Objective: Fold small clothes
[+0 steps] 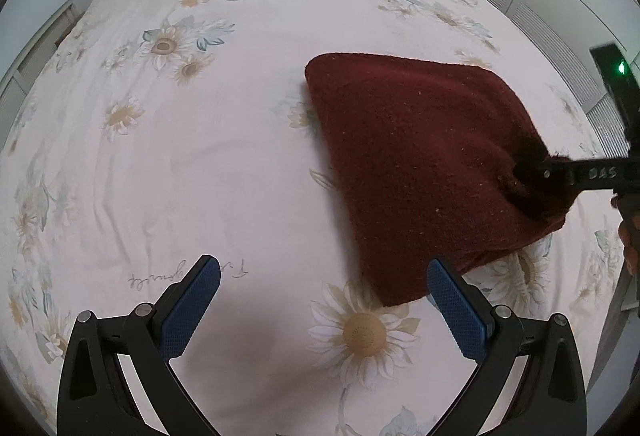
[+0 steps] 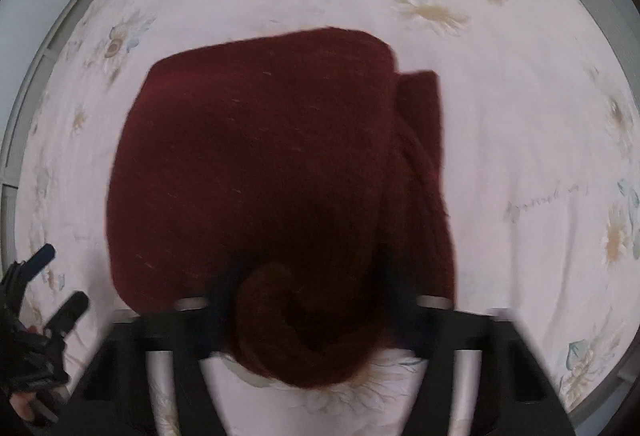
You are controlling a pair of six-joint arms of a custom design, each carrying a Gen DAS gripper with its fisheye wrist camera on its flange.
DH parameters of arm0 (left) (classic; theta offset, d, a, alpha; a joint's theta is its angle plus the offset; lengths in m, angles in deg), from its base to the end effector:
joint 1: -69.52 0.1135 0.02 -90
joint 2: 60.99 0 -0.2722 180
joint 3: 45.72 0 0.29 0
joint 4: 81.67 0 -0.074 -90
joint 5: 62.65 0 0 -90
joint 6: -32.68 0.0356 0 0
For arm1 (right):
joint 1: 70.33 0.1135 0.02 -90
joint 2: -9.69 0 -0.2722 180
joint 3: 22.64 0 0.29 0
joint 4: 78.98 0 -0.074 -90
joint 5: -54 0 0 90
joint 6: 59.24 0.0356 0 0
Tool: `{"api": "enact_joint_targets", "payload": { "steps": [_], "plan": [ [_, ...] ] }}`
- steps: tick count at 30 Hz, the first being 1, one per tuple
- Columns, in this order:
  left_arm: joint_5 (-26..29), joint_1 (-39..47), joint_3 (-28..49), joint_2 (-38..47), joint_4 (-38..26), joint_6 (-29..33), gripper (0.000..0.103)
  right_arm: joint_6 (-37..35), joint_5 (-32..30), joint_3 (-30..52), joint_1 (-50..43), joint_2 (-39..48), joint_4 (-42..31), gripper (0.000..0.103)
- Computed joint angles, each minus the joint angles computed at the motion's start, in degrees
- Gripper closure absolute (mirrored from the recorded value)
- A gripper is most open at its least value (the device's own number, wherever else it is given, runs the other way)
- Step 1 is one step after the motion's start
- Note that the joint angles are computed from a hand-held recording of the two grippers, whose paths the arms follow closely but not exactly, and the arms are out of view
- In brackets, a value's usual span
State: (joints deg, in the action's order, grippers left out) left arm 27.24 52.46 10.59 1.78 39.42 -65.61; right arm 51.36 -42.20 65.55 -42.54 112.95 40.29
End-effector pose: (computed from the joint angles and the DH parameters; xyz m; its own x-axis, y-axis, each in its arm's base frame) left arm 0.2192 -0.0672 0.2233 -0.9021 0.1260 -0.4127 0.1643 0.9847 -0.0584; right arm 0.3426 0.1849 0.1970 -0.9741 -0.1180 -0.1928 -0.1541 0.9707 0.1843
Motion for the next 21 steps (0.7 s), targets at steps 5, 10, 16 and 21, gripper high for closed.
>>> {"api": "enact_joint_targets", "payload": {
  "steps": [5,10,16,21],
  "plan": [
    [0.0,0.1,0.1,0.4,0.4,0.3,0.001,-2.2,0.5,-6.2,-0.7,-5.8,4.0,0.076],
    [0.0,-0.2,0.7,0.7,0.0,0.7,0.001,-2.4,1.7,-9.3,-4.4,-12.2,6.0,0.098],
    [0.3,-0.8,1.0,1.0,0.7,-0.3,0.001,-4.5,0.7,-13.4,-9.7,-16.2,5.5,0.103],
    [0.6,-0.9,1.3,2.0,1.1,-1.0,0.001,-2.1,-0.3,-13.5,-9.3,-14.8,6.3,0.099]
  ]
}}
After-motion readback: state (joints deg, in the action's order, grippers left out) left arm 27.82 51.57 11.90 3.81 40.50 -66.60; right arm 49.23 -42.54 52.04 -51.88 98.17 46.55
